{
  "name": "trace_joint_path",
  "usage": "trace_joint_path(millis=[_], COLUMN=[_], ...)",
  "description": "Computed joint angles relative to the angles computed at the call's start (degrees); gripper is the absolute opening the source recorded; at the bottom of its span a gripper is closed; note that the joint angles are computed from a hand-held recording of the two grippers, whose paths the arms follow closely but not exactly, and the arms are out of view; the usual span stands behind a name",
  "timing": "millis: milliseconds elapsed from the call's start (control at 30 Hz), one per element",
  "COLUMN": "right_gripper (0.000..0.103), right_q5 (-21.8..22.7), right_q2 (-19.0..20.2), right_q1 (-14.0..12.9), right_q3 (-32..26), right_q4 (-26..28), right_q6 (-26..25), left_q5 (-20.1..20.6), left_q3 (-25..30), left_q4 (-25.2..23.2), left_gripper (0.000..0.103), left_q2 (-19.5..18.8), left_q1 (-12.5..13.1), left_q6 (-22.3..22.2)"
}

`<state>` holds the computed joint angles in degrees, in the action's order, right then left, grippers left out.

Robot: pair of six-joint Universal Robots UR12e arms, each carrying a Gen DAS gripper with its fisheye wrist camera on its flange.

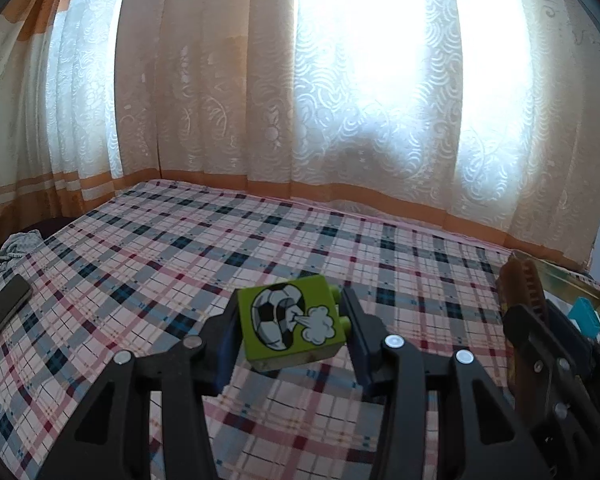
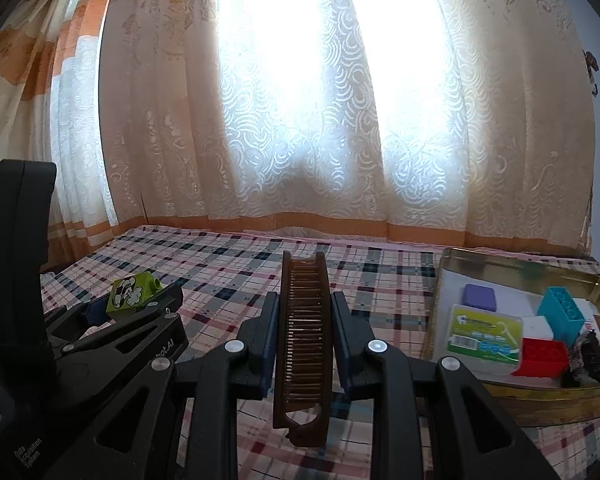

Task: Organize rigid objects
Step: 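Carry the green cube and brown comb over the gold tray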

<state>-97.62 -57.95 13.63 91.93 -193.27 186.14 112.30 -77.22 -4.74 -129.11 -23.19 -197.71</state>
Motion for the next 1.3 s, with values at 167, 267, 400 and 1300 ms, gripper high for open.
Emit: trace_joint_path(millis=[167,267,400,1300], right_gripper=[0.028,0.028,0.028,0.028], right_q5=[0.2,0.2,-0.5,-4.7], right_q2=[-0.6,-1.0,-1.5,-5.1], right_q1=[-0.2,-0.3,-0.4,-3.9], right_q3=[1.1,1.9,3.0,10.1], right_q4=[-0.8,-1.6,-3.2,-9.9], right_q6=[-0.5,-1.0,-2.1,-3.5], left_q5=[0.4,1.2,1.3,-0.3], left_q3=[-0.6,-0.6,-0.8,2.3], left_q4=[0.7,0.8,1.0,4.6], left_gripper=[0.046,0.046,0.046,0.046], left_q2=[0.2,0.2,0.4,-1.9], left_q1=[-0.6,-0.9,-1.3,-5.6], left_q6=[-0.1,-0.2,-0.5,4.1])
